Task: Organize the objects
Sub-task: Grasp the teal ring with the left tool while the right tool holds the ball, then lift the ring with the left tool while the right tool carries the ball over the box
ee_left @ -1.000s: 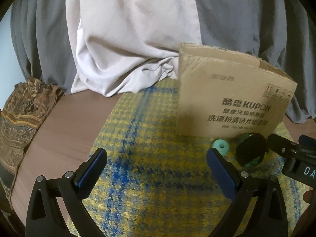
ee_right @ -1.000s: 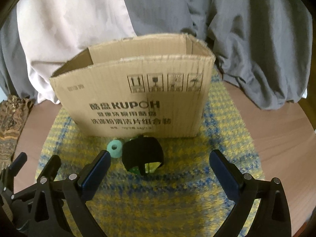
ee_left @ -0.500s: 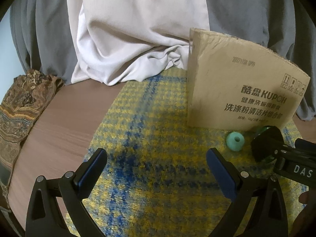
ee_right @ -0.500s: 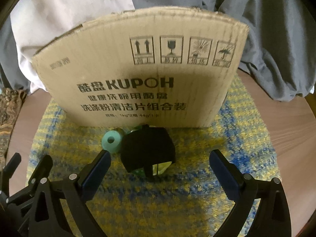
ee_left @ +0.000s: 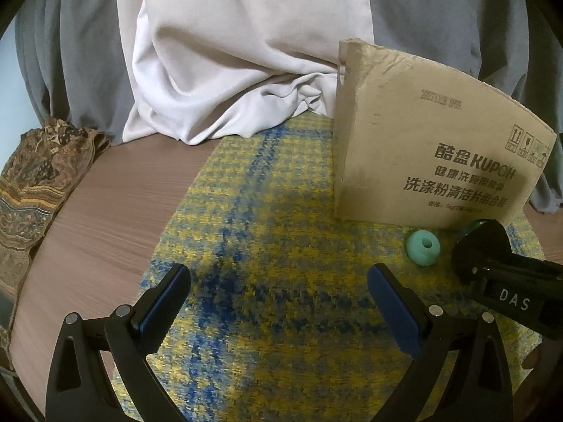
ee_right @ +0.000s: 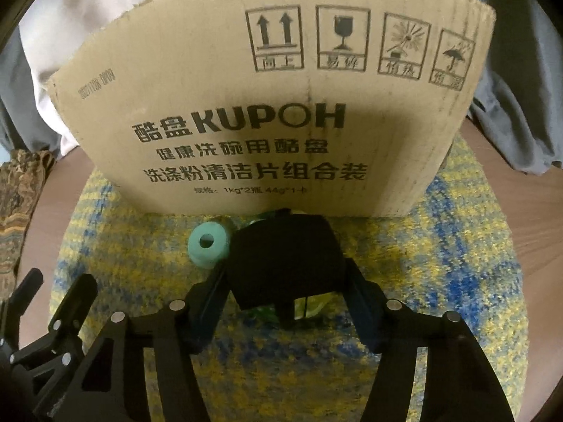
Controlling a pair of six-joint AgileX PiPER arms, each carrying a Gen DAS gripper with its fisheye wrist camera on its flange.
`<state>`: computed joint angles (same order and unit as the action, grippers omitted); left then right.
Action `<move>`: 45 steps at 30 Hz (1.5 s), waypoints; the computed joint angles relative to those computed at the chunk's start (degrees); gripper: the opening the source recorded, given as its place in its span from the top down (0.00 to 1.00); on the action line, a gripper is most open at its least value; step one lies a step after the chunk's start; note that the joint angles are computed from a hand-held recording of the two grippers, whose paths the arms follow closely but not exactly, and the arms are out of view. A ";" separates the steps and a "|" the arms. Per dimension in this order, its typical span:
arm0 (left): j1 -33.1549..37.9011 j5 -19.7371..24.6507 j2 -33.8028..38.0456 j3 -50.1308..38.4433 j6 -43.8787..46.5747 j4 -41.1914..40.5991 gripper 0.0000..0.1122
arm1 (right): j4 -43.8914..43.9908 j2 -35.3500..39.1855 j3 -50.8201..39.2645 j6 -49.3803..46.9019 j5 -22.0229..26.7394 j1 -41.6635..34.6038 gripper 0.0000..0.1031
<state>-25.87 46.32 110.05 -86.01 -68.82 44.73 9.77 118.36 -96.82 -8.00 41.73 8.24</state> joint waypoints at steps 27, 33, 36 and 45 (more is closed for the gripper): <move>-7.09 7.40 20.02 -31.68 13.26 -8.95 0.29 | 8.81 -8.25 6.58 -12.45 -3.45 -15.13 0.40; -6.36 8.69 22.88 -35.68 14.37 -10.75 0.38 | 8.63 -7.04 5.12 -12.00 -2.47 -14.99 0.40; -5.65 9.75 24.58 -38.15 15.51 -12.67 0.45 | 8.44 -6.09 4.07 -11.66 -1.82 -14.79 0.40; -5.18 10.55 26.98 -40.95 17.69 -15.44 0.68 | 7.89 -5.09 2.85 -10.88 -1.14 -14.62 0.40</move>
